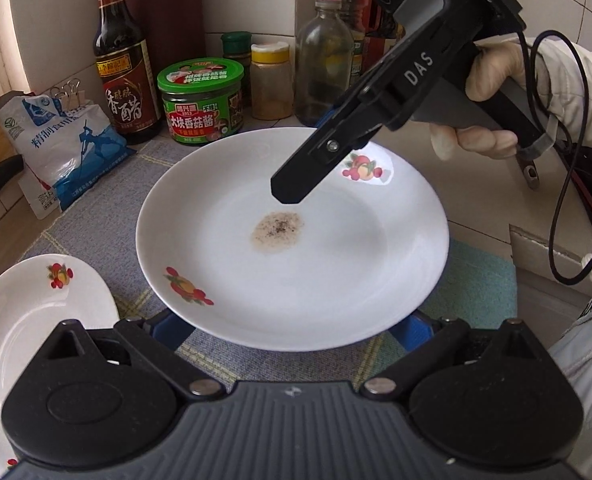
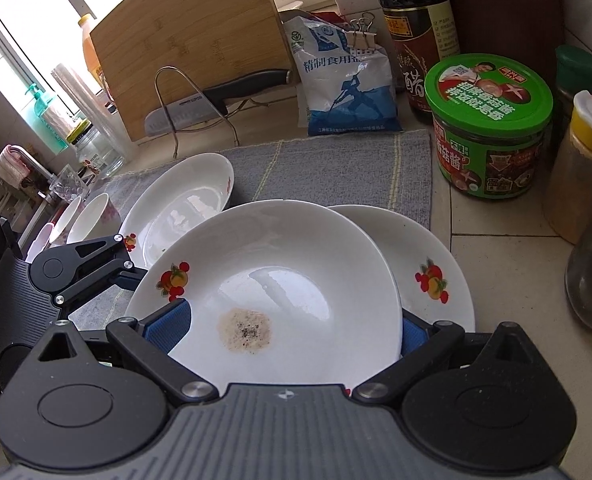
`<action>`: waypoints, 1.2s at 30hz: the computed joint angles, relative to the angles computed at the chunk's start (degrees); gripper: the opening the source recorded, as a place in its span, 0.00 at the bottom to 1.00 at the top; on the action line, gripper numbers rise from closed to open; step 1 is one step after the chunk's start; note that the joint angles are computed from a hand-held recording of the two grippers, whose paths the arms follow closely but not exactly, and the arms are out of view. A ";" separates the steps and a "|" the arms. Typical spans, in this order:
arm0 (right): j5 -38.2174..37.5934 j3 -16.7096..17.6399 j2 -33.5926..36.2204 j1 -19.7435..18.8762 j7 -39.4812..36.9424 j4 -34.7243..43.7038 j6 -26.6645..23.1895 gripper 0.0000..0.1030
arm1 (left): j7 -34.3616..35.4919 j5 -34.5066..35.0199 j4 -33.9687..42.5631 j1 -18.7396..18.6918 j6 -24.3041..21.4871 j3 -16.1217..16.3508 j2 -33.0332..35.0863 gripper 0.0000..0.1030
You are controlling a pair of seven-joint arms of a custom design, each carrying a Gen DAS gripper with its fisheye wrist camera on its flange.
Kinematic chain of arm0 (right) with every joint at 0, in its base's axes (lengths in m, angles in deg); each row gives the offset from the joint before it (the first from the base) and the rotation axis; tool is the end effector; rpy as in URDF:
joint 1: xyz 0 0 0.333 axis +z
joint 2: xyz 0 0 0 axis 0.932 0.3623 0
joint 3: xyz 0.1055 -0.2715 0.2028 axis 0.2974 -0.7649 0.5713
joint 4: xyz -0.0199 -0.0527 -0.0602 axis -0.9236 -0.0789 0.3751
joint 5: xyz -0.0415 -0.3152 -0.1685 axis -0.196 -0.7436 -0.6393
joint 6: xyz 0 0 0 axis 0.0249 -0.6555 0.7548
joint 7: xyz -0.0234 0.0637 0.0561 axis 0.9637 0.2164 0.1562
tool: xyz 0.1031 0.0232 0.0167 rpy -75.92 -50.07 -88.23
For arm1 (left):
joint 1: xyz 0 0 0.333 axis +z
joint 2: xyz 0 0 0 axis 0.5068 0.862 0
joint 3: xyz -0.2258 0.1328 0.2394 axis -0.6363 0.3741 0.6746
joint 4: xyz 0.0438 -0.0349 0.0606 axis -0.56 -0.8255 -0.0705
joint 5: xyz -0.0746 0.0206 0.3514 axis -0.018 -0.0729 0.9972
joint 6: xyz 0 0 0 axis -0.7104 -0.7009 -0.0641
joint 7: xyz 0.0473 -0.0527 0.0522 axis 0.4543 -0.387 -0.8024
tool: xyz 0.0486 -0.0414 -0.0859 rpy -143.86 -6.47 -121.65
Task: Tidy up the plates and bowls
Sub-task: 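Lower the stained plate onto the flower-print plate with the right tool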
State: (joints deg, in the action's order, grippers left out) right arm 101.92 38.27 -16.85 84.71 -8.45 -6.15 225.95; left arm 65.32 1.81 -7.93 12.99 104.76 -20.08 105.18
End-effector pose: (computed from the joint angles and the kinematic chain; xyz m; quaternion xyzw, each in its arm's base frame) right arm 0.6915 0.2820 0.3849 -0.6931 0.6250 -0.0147 0.3590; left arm 0.7086 -0.4220 0.3685 -0.1796 0.9179 -0.3482 0.0625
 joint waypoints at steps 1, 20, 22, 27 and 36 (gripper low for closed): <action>0.21 0.19 0.11 -0.23 -0.19 0.01 0.12 1.00 | -0.32 0.22 1.13 -0.38 -0.63 0.24 0.53 0.97; 0.65 -0.01 1.12 -1.13 -0.36 -0.29 1.24 1.00 | -2.23 1.32 19.54 -5.65 -11.19 4.14 9.01 0.97; 0.56 -0.02 1.11 -1.12 -0.32 -0.39 1.29 1.00 | -2.52 1.33 20.46 -5.97 -11.80 4.54 9.38 0.97; 0.39 0.12 1.10 -1.15 -0.64 -0.59 1.27 1.00 | -2.98 1.27 19.29 -6.04 -11.27 5.06 8.75 0.97; 0.29 -0.06 0.75 -0.91 -0.86 -1.14 1.42 1.00 | -3.54 2.07 19.44 -6.24 -10.28 5.25 9.00 0.98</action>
State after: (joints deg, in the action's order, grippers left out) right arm 102.21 38.21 -16.10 83.80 -9.31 -7.29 227.37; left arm 61.78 3.88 11.50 6.75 94.48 -14.83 114.19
